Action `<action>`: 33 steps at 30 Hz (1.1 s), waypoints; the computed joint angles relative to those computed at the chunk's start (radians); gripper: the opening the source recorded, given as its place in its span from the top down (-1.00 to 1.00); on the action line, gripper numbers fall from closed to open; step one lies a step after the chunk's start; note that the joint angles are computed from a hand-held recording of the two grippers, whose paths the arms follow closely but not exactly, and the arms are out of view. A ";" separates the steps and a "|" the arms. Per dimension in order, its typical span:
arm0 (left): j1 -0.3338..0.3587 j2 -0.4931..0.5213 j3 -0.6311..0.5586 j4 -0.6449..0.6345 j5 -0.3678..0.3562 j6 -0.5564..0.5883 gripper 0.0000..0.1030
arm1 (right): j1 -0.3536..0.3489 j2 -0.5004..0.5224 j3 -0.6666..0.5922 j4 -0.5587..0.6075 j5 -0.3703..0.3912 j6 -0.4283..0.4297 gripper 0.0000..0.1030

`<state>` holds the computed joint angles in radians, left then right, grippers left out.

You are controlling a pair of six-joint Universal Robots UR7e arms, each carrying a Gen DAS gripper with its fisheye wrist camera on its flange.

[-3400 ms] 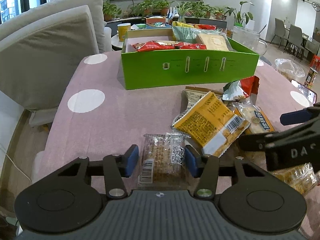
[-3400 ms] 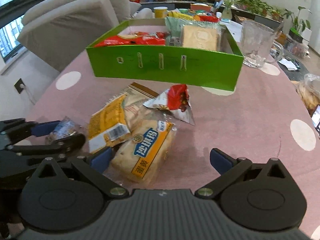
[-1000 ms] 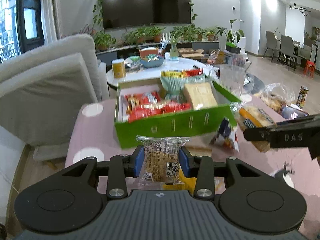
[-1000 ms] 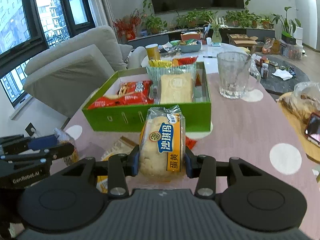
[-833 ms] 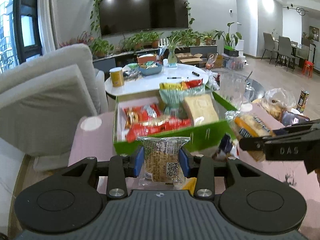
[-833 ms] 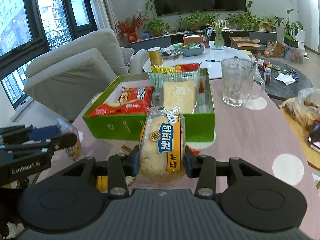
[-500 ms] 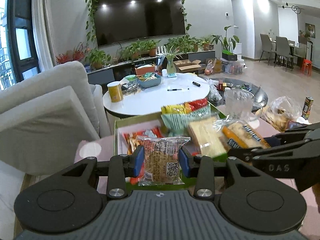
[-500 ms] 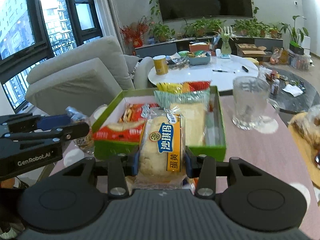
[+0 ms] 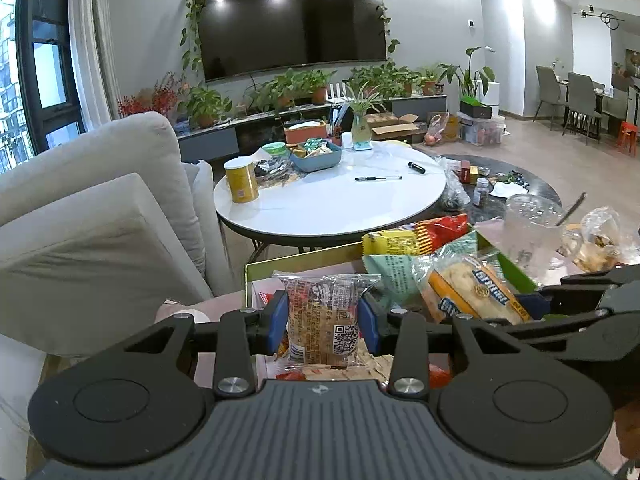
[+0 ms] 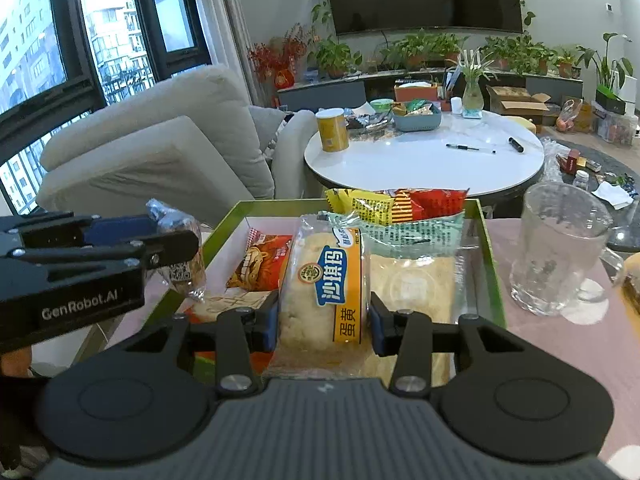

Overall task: Organize snacks
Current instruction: 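Carry both packs into the green box and open both grippers, then move both grippers back out of the box toward the remaining snacks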

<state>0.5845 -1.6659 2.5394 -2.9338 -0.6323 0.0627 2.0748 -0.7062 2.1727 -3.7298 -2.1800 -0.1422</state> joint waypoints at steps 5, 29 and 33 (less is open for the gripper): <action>0.065 0.087 -0.041 -0.060 -0.035 0.044 0.31 | -0.007 0.017 -0.018 0.009 -0.006 0.000 -0.16; -0.034 -0.090 0.063 0.186 0.113 -0.220 -0.47 | -0.004 -0.064 0.108 -0.085 -0.076 0.096 -0.31; -0.118 -0.253 0.094 0.460 0.127 -0.404 -0.50 | 0.004 -0.087 0.146 -0.099 -0.094 0.117 -0.31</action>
